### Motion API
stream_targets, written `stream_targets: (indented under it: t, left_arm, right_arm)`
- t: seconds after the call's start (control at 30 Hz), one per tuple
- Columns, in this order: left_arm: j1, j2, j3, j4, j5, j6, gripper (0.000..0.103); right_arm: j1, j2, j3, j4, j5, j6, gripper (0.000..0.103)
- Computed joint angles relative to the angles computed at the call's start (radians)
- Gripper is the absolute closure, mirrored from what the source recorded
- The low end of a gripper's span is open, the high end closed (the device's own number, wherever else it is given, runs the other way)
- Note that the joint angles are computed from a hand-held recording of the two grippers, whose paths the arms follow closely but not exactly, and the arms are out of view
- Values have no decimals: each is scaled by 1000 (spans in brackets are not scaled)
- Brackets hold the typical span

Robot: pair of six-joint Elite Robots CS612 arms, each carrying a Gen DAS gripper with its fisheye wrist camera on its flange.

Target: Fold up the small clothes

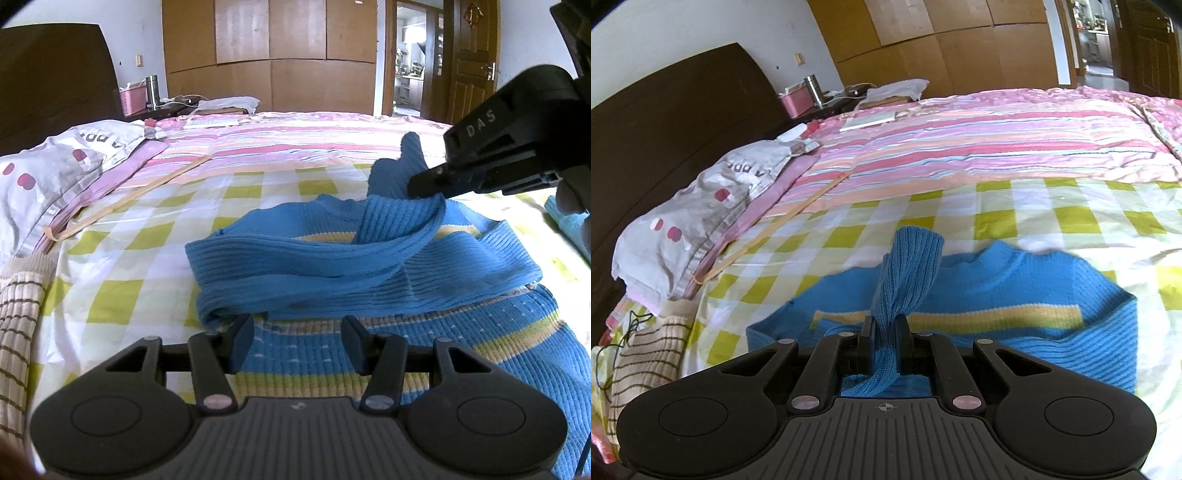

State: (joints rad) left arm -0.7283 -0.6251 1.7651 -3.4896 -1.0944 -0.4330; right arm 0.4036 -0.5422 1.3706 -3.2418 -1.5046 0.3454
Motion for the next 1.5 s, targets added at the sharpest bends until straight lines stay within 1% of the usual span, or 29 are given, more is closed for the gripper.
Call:
stream_targets:
  t: [0.23, 0.6, 0.73, 0.83, 0.9, 1.0, 1.07, 1.1, 1.13, 1.17, 1.3, 1.37, 1.5]
  left_arm:
    - [-3, -2, 5, 6, 4, 10, 46]
    - [-2, -1, 20, 6, 16, -2, 46]
    - [-4, 1, 13, 9, 14, 9, 46]
    - [-5, 1, 10, 11, 14, 16, 46]
    - [-6, 3, 8, 11, 18, 21, 46]
    - [-5, 5, 3, 19, 21, 22, 46]
    - [-5, 6, 1, 22, 20, 18, 46]
    - [-5, 6, 1, 21, 19, 17, 46]
    - [-5, 6, 2, 20, 19, 17, 46]
    - [-5, 6, 2, 19, 20, 18, 46]
    - [-9, 11, -5, 8, 35, 40, 46]
    - [-11, 15, -12, 6, 40, 56, 46]
    - [-10, 19, -25, 6, 31, 66, 46]
  right_arm:
    - [-14, -13, 41, -28, -11, 25, 94]
    - [-44, -29, 106, -74, -39, 81, 94]
    - [-53, -32, 116, -56, -64, 129, 93]
    - [-61, -33, 125, -53, -68, 195, 91]
    - [-63, -34, 133, -67, -72, 222, 87]
    - [-67, -39, 146, -79, -68, 235, 87]
    - [-70, -43, 157, -92, -78, 249, 85]
    - [-73, -45, 162, -98, -79, 258, 78]
    - [-76, -46, 167, -105, -82, 267, 73]
    - [-78, -46, 171, -111, -87, 271, 66]
    - [-82, -43, 181, -117, -103, 254, 66]
    - [-86, -40, 180, -103, -89, 247, 66]
    - [-97, -29, 180, -121, 15, 267, 66]
